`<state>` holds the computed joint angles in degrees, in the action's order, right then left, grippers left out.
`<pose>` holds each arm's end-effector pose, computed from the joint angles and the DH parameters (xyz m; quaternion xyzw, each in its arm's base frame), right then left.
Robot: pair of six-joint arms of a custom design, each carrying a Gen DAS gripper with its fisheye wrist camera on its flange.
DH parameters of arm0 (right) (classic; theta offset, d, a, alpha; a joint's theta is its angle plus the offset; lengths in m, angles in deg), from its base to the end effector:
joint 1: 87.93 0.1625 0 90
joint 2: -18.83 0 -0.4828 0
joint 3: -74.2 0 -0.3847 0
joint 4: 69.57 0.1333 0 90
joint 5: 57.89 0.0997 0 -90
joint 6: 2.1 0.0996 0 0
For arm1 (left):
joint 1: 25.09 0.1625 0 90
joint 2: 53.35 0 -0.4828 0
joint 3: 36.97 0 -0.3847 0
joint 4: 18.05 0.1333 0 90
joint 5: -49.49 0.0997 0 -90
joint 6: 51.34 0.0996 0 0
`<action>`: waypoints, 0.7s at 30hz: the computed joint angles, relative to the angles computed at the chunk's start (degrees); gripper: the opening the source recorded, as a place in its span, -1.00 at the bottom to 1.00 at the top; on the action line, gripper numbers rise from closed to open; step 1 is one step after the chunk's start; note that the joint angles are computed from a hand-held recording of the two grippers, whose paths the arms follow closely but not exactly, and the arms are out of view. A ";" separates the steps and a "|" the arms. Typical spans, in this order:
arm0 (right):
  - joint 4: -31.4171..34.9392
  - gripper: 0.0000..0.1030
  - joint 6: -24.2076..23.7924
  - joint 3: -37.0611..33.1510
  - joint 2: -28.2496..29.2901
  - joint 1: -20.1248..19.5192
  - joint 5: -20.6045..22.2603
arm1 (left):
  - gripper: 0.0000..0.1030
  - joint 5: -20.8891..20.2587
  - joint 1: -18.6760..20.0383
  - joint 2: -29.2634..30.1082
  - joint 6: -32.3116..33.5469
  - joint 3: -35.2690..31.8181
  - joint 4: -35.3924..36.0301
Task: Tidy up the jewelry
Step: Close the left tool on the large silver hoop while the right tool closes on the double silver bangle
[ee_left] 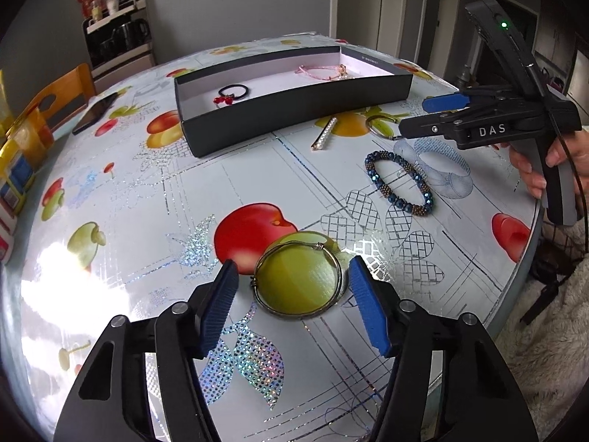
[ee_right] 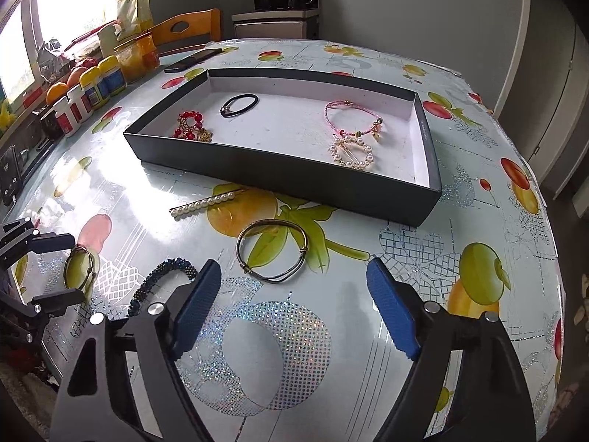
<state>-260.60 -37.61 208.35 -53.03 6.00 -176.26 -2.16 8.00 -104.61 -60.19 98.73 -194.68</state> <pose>0.1174 -0.4548 0.2748 0.2321 -0.8884 0.2465 0.3100 -0.2638 -0.4048 0.0819 0.3788 0.8651 -0.1934 0.2660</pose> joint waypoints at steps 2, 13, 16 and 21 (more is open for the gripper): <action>-0.05 0.52 -0.04 -0.23 0.53 0.05 0.03 | 0.19 -0.13 0.04 0.09 0.43 0.15 -0.68; -0.33 0.33 -0.10 -1.72 3.37 0.73 -1.21 | 0.01 -1.02 0.97 1.05 3.30 0.04 -4.60; -0.20 0.27 0.42 -2.10 3.77 0.66 -1.41 | 0.01 -0.76 1.33 1.24 2.82 -0.81 -3.81; -0.21 0.27 0.53 -2.40 4.20 0.68 -1.44 | 0.01 -0.50 1.98 2.01 2.92 -2.42 -3.18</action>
